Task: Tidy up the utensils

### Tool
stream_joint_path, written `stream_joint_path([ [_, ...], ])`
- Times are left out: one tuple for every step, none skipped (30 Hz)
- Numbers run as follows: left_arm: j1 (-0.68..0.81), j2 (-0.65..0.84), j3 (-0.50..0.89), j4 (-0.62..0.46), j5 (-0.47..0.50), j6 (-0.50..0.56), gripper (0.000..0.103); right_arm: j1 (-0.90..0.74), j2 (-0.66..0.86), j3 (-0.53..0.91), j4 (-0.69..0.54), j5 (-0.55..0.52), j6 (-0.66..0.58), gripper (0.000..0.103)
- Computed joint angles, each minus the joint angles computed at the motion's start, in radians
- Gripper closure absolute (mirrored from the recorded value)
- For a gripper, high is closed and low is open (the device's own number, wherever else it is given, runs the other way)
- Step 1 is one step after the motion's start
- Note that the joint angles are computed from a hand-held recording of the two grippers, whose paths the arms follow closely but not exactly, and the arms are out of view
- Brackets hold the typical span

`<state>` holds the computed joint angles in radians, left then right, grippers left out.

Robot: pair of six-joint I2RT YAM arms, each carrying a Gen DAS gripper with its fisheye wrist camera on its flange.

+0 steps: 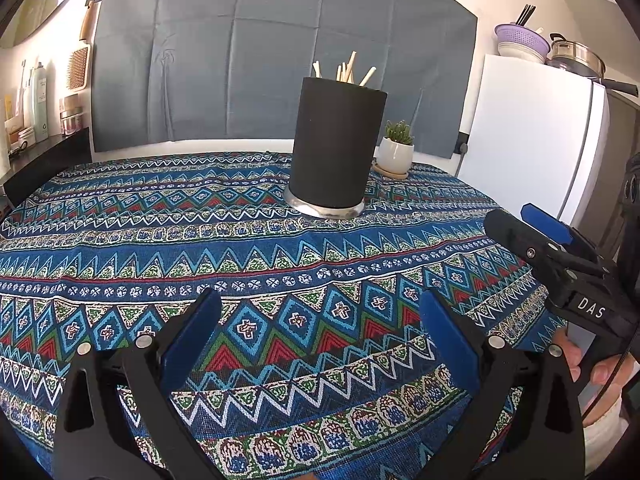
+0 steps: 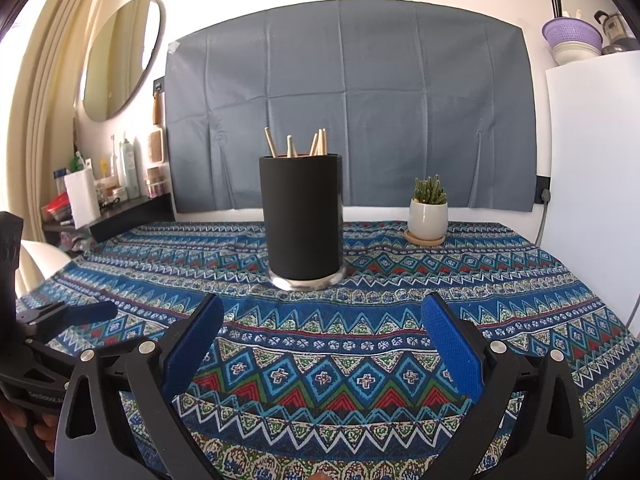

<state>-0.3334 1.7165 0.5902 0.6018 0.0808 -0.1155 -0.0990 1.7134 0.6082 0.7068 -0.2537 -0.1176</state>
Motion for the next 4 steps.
stream_joint_path([
  [-0.003,-0.001,-0.002,0.002,-0.007,0.001,0.006,0.000,0.000,0.000,0.000,-0.001,0.001,0.008],
  [-0.005,-0.002,-0.004,0.004,-0.014,0.003,0.006,-0.001,0.001,0.001,-0.001,-0.001,0.002,0.008],
  [-0.009,-0.002,-0.004,0.003,-0.020,0.006,0.006,-0.001,0.001,0.002,-0.002,-0.002,0.003,0.008],
  [-0.010,-0.003,-0.004,0.001,-0.022,0.008,0.006,-0.002,0.002,0.002,-0.002,-0.003,0.003,0.008],
])
